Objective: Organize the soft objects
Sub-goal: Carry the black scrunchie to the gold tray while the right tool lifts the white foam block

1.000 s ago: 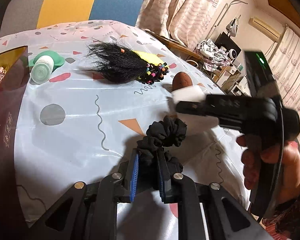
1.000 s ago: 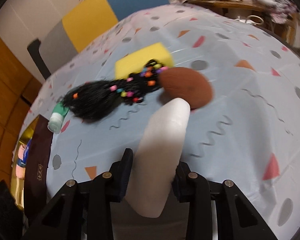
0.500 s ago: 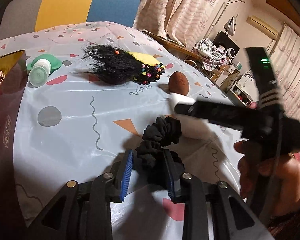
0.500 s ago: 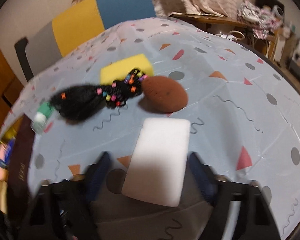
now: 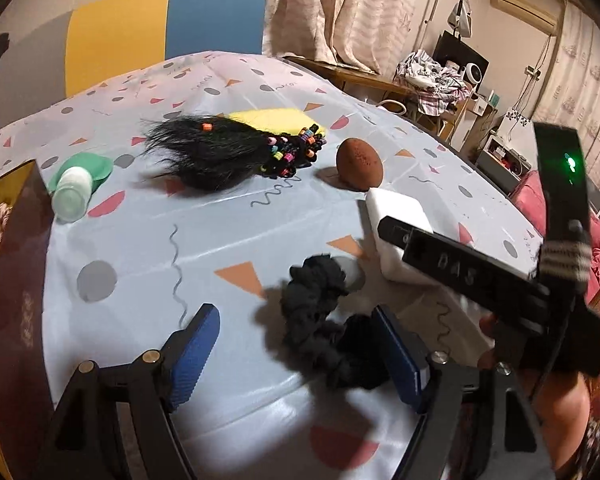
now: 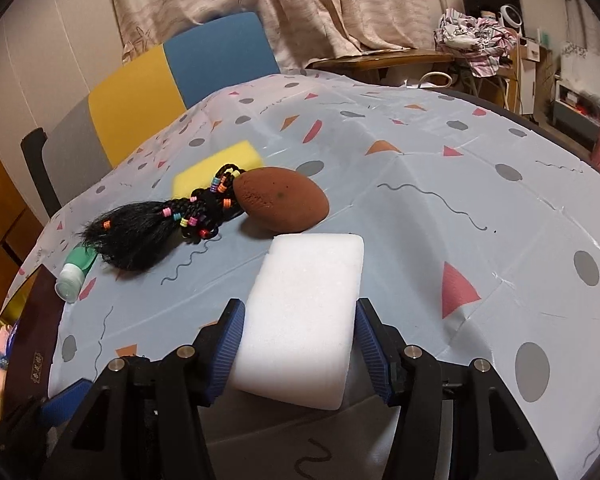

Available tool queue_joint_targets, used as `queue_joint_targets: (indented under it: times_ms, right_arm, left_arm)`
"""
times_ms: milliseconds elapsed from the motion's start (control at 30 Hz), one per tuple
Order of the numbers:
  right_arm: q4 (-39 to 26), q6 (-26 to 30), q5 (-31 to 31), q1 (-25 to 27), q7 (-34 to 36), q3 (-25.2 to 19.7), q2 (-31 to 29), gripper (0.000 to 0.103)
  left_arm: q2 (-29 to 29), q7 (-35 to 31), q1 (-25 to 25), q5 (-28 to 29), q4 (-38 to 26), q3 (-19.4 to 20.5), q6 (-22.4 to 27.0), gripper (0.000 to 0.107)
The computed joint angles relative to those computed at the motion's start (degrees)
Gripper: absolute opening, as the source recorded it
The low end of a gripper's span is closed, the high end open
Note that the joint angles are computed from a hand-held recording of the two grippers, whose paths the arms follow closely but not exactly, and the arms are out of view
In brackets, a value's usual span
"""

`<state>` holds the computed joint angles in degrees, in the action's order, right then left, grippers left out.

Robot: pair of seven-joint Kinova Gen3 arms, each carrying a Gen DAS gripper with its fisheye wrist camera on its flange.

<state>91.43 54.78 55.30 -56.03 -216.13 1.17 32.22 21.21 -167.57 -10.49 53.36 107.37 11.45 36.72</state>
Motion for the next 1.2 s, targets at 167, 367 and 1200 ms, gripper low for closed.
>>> queue_joint_targets:
  times_ms: [167,367,1200]
  right_arm:
    - [0.8,-0.2,1.0,-0.4,-1.7,0.0,-0.1,0.057]
    - [-0.3,0.9,0.4,-0.3,-0.3,-0.3,0.5,0.057]
    - [-2.7,4.5,-1.5,-1.5,2.2,0.5,1.6,0.057]
  left_arm:
    - [0.6,1.6,2.3,-4.0,-1.2,-0.5,-0.2,0.032]
    - [0.2,1.9,-1.8,-2.5,-1.9,0.0,6.3,0.021]
    - [-2.3,3.6,-11.0,2.5,-7.9,-9.2,26.5,0.026]
